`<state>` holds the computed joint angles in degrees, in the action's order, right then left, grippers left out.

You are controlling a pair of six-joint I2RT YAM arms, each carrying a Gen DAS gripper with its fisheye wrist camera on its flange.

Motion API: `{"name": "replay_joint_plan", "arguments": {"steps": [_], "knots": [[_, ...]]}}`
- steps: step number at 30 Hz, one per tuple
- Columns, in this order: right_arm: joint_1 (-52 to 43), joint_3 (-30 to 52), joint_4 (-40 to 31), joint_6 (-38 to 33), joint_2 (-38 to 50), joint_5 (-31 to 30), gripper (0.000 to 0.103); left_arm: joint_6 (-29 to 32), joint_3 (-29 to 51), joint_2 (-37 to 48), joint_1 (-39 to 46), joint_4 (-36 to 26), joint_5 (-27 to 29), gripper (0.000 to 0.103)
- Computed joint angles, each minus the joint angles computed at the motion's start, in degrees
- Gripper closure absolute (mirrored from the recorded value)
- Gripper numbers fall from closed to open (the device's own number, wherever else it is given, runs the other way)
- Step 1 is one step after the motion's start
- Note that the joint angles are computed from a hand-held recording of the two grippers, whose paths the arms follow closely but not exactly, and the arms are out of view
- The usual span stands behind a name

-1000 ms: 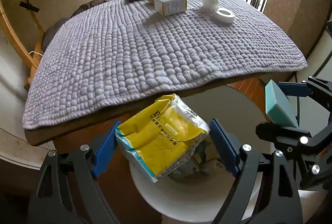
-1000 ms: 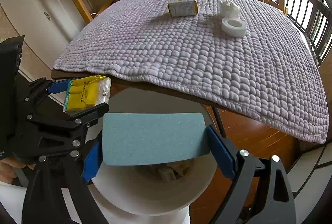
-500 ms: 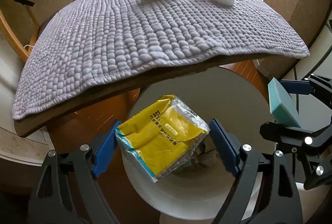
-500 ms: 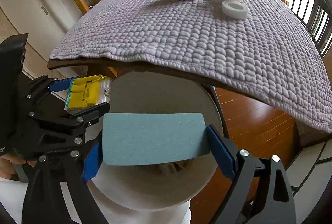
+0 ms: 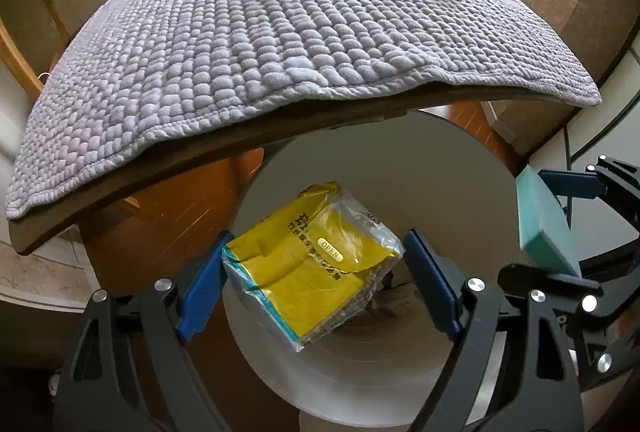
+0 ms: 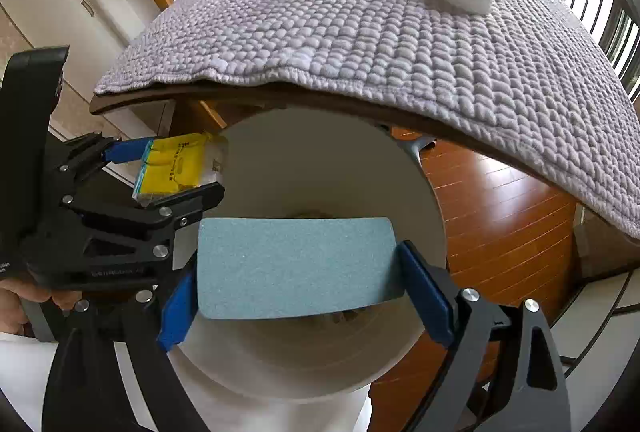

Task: Collect trash
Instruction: 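Carry the teal sponge and yellow snack bag off the bed over the bin, then open both tools to drop the sponge and snack bag into the bin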

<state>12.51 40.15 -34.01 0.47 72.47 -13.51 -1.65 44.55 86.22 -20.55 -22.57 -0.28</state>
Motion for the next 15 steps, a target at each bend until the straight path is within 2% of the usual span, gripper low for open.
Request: {"name": "replay_joint_plan", "arguments": {"steps": [15], "knots": [[5.0, -2.7, 4.3, 3.7, 2.3, 1.1, 0.015, 0.4, 2.5, 4.5, 0.5, 0.7, 0.8, 0.016]]}}
